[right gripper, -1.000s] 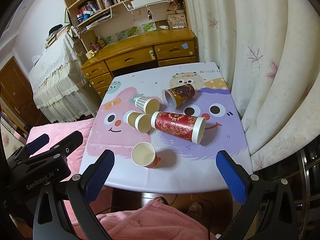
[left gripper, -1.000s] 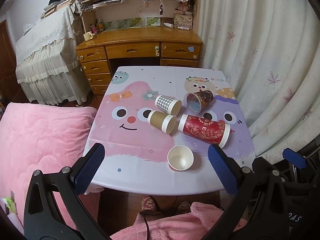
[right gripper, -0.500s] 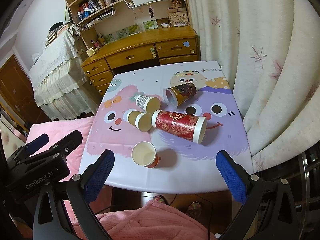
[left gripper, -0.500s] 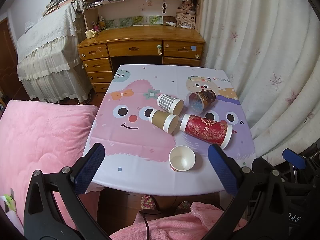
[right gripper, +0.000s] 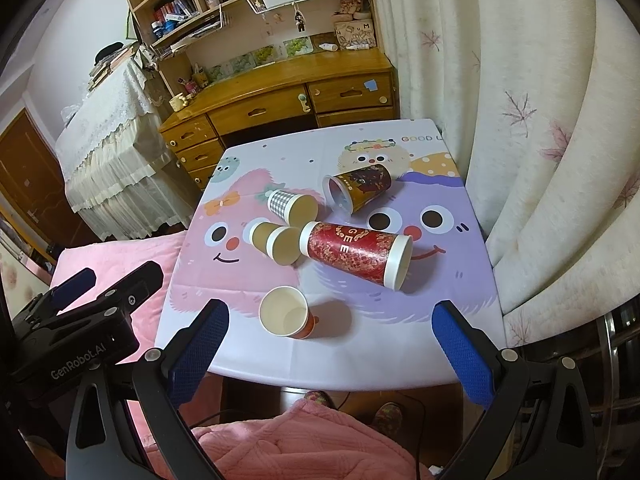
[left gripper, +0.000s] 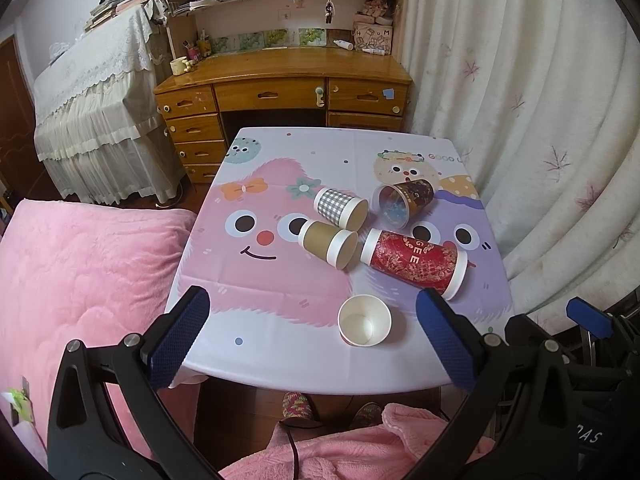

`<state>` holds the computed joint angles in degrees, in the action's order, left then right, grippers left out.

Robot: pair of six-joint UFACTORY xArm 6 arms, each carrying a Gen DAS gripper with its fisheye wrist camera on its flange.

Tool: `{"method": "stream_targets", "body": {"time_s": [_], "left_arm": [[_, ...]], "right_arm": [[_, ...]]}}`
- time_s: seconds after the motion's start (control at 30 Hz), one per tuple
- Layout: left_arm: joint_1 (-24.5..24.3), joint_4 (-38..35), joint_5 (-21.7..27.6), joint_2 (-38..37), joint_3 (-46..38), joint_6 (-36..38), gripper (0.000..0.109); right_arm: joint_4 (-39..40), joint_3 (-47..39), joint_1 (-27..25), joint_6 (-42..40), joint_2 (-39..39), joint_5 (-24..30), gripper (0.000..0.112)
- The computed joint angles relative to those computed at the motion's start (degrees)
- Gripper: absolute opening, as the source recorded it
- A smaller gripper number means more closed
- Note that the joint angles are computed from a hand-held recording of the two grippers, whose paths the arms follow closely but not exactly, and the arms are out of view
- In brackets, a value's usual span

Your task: Flip cup upright

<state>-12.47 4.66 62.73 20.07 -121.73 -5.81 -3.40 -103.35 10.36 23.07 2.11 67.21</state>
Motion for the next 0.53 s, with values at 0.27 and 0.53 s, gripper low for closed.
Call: {"method": "stream_targets", "body": {"time_s": [0.27, 0.53], "left_arm": [[0.08, -0.16, 0.50, 0.62, -1.10, 0.18, 0.102], [0.24, -0.51, 0.82, 0.69, -1.48, 0.56, 0.102]], "right_arm": [[0.01, -0.66, -0.15, 0.07, 0.39, 0.73, 0.103], [0.13, -1.40, -0.22, 0.13, 0.83, 1.28, 0.103]]}}
